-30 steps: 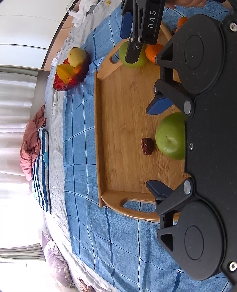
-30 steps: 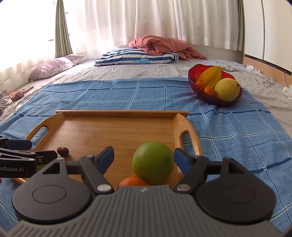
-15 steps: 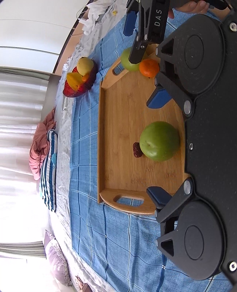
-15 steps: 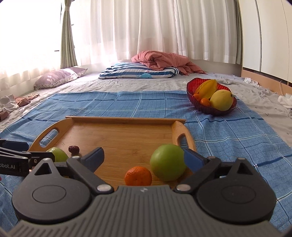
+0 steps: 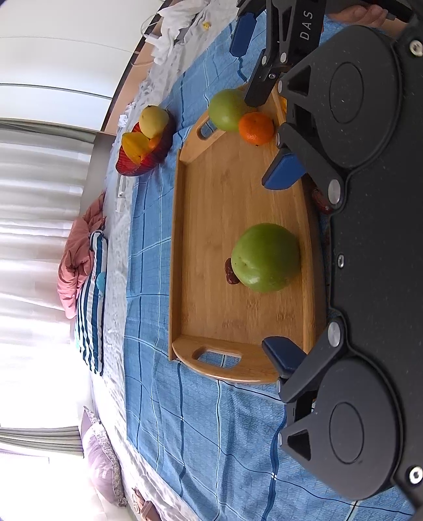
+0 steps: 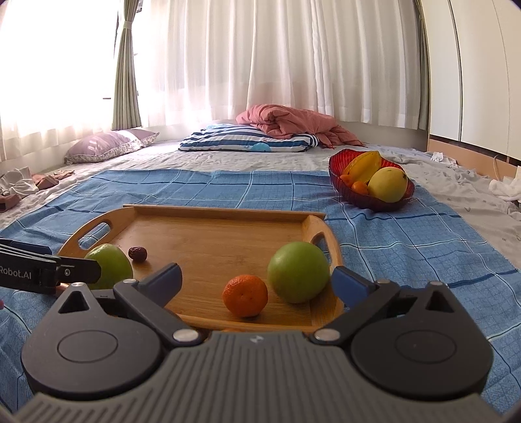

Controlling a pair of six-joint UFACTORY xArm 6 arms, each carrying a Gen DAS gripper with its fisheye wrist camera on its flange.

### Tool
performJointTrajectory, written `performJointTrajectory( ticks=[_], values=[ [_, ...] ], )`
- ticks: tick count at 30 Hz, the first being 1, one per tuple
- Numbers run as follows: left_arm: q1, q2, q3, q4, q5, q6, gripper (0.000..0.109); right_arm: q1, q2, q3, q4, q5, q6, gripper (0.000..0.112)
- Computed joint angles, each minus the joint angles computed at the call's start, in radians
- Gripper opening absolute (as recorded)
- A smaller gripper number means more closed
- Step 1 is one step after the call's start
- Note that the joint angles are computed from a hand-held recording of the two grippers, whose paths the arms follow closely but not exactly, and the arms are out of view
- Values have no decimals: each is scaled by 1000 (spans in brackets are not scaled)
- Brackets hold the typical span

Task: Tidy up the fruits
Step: 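Withdraw both tools from the tray toward the loose fruits beside it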

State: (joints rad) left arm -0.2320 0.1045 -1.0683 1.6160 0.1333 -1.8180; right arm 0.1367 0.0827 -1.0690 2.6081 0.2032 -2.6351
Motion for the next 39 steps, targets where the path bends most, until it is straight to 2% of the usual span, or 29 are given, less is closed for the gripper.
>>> performJointTrajectory(
  ticks=[6, 16, 24, 28, 32, 37, 39],
  values=[
    [-18, -17, 18, 144, 29, -152, 98, -19, -35, 67, 93, 57, -111, 103],
    [-47, -45, 70, 252, 82, -281, 98, -42, -86, 170, 196, 145, -226, 103],
    [-69, -45, 99, 237, 116, -248, 98, -51, -109, 225, 291, 173, -329, 103],
    [-74, -33, 100, 231, 105, -229, 98, -53, -121, 251, 375, 189, -435, 103],
    [-75, -19, 100, 224, 93, -216, 98, -52, -124, 264, 386, 187, -449, 102],
    [-75, -11, 94, 252, 78, -234, 87, -51, -117, 266, 368, 178, -394, 92],
    [-71, -4, 89, 246, 59, -225, 77, -50, -119, 273, 344, 183, -358, 90]
  ],
)
